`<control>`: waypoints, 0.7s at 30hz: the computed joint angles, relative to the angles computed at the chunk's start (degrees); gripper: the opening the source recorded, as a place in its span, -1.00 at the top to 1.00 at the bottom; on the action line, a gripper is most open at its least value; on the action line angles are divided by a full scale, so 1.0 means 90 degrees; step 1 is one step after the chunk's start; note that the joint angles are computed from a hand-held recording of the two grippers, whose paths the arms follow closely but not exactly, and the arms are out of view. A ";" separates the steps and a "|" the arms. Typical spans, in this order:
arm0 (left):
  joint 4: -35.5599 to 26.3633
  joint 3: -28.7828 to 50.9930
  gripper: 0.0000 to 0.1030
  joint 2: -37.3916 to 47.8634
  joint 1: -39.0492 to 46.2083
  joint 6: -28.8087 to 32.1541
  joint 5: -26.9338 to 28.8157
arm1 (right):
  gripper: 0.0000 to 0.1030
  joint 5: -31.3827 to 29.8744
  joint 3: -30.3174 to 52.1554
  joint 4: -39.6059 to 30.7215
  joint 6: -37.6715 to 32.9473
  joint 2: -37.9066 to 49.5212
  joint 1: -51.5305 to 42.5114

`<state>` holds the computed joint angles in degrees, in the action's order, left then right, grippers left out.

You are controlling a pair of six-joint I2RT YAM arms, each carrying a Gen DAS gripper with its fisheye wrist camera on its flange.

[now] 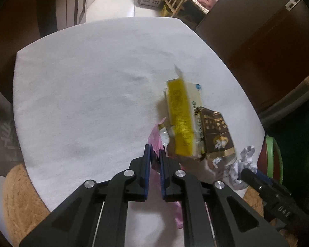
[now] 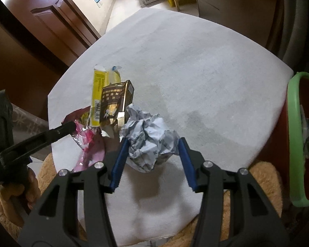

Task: Collect trash
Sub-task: 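Grasp the crumpled silver paper with the right tool while the left tool grasps the pink wrapper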

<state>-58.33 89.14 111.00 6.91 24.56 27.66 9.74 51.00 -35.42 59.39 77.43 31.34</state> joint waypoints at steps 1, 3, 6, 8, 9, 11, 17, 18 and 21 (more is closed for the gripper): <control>-0.0048 0.0099 0.93 0.0058 0.0038 0.0085 -0.0034 | 0.01 -0.0014 -0.0004 0.0018 -0.0033 0.0012 -0.0023; -0.0202 0.0459 0.93 0.0256 0.0091 0.0238 -0.0114 | 0.00 -0.0057 -0.0006 0.0051 -0.0049 0.0054 -0.0031; -0.0319 0.1004 0.90 0.0517 0.0179 0.0353 -0.0225 | -0.02 -0.0181 -0.0109 0.0074 -0.0102 -0.0011 -0.0128; -0.0517 0.1349 0.84 0.0726 0.0203 0.0473 -0.0292 | -0.13 -0.0250 -0.0138 0.0113 -0.0078 -0.0003 -0.0179; -0.0507 0.1386 0.77 0.0741 0.0223 0.0490 -0.0322 | -0.21 -0.0249 -0.0151 0.0113 -0.0064 -0.0016 -0.0191; -0.0231 0.1107 0.50 0.0535 0.0289 0.0362 -0.0382 | -0.26 -0.0224 -0.0142 0.0107 -0.0038 -0.0016 -0.0189; 0.0389 -0.0059 0.07 -0.0466 0.0397 -0.0152 -0.0039 | -0.36 -0.0240 -0.0149 0.0132 0.0023 0.0025 -0.0244; 0.0407 -0.0177 0.02 -0.0547 0.0365 -0.0146 -0.0035 | -0.36 -0.0248 -0.0143 0.0140 0.0019 0.0047 -0.0252; 0.0618 -0.0652 -0.09 -0.0819 0.0161 -0.0256 -0.0214 | -0.47 -0.0265 -0.0061 0.0114 -0.0028 0.0137 -0.0246</control>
<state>-52.77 83.28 103.62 8.35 22.26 25.74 7.36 50.45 -34.39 59.14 78.66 29.12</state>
